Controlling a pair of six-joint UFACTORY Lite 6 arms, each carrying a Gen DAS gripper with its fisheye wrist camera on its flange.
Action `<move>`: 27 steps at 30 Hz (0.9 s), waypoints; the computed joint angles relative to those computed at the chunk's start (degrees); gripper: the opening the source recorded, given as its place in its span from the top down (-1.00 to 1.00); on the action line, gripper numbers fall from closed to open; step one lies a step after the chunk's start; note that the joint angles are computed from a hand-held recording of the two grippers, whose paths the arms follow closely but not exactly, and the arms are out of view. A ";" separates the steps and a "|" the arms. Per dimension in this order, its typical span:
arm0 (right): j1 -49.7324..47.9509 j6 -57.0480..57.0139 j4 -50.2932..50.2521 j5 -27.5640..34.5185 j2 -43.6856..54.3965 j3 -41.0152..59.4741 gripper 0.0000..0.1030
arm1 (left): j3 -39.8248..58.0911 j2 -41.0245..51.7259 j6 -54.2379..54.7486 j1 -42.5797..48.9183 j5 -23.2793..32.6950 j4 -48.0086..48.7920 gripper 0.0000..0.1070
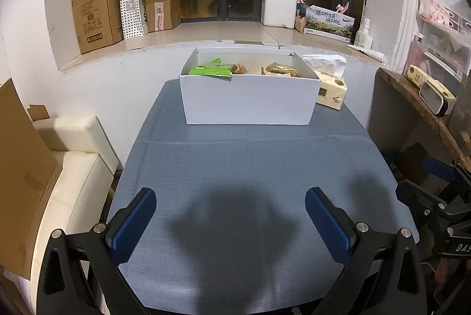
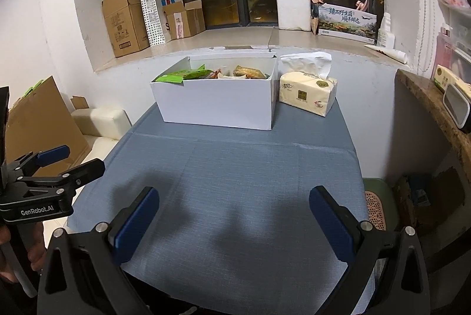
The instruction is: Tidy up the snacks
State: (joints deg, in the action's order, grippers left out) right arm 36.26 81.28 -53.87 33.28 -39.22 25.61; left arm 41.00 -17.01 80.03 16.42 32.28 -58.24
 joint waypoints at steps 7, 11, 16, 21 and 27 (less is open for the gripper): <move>-0.06 -0.35 0.07 -0.23 -0.07 0.06 -1.00 | 0.15 0.20 -0.14 0.04 -0.06 0.09 -0.92; -0.28 -0.83 0.25 -0.58 -0.25 -0.09 -1.00 | 0.28 0.37 -0.13 0.12 -0.09 0.11 -0.92; -0.56 -1.30 0.54 -0.83 -0.22 0.00 -1.00 | 0.35 0.63 0.13 0.13 -0.40 -0.07 -0.92; -0.48 -1.13 0.39 -0.83 -0.26 -0.07 -1.00 | 0.11 0.53 -0.52 -0.39 -0.98 0.27 -0.92; -0.63 -1.22 0.37 -1.19 -0.11 -0.14 -1.00 | 0.00 0.42 -0.66 -0.49 -1.07 0.35 -0.92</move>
